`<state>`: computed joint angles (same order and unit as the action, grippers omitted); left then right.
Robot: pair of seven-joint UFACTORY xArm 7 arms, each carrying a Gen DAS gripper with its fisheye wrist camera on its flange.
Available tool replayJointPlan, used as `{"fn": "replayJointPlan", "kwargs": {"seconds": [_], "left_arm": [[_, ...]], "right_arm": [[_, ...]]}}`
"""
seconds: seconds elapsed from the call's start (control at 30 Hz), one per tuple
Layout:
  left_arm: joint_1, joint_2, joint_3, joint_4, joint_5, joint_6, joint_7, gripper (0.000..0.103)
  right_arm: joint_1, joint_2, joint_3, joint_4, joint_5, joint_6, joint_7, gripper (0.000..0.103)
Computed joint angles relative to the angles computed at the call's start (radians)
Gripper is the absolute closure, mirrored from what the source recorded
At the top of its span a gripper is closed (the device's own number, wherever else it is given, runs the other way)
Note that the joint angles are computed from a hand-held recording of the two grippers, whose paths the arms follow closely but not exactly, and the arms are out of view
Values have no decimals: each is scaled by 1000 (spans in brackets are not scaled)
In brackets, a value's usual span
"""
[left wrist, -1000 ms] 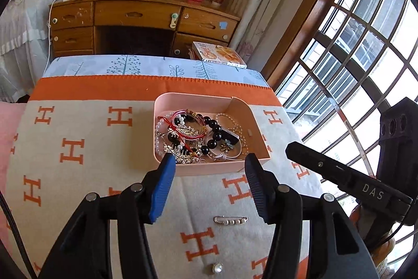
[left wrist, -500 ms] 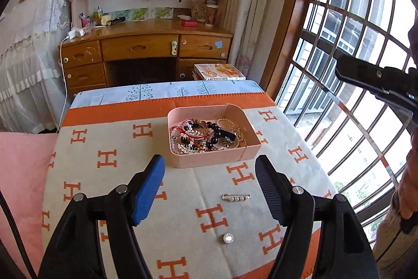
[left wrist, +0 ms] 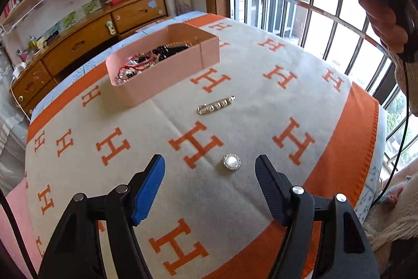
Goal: Organize jewelry
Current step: 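Grasp the pearl safety pin with the right tool while the left tool grasps the pearl stud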
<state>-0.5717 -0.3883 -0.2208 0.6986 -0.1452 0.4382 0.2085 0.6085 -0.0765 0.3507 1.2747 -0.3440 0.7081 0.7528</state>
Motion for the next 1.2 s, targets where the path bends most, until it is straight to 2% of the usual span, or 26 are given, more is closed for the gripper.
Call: {"fn": "replayJointPlan", "kwargs": {"seconds": [0.17, 0.3, 0.53, 0.73, 1.03, 1.1, 1.2], "left_arm": [[-57, 60, 54, 7, -88, -17, 132, 37], [-61, 97, 57, 35, -133, 21, 220, 52], [-55, 125, 52, 65, -210, 50, 347, 54], [-47, 145, 50, 88, -274, 64, 434, 56], [-31, 155, 39, 106, -328, 81, 493, 74], [-30, 153, 39, 107, -336, 90, 502, 87], [-22, 147, 26, 100, -323, 81, 480, 87]], "right_arm": [[1, 40, -28, -58, 128, -66, -146, 84], [2, 65, -37, -104, 201, -107, -247, 85], [11, 99, -39, -148, 293, -177, -419, 85], [24, 140, -46, -125, 237, -169, -429, 85], [37, 165, -53, -101, 187, -153, -452, 86], [46, 169, -59, -93, 141, -140, -411, 92], [52, 167, -60, -95, 112, -139, -377, 94]]}}
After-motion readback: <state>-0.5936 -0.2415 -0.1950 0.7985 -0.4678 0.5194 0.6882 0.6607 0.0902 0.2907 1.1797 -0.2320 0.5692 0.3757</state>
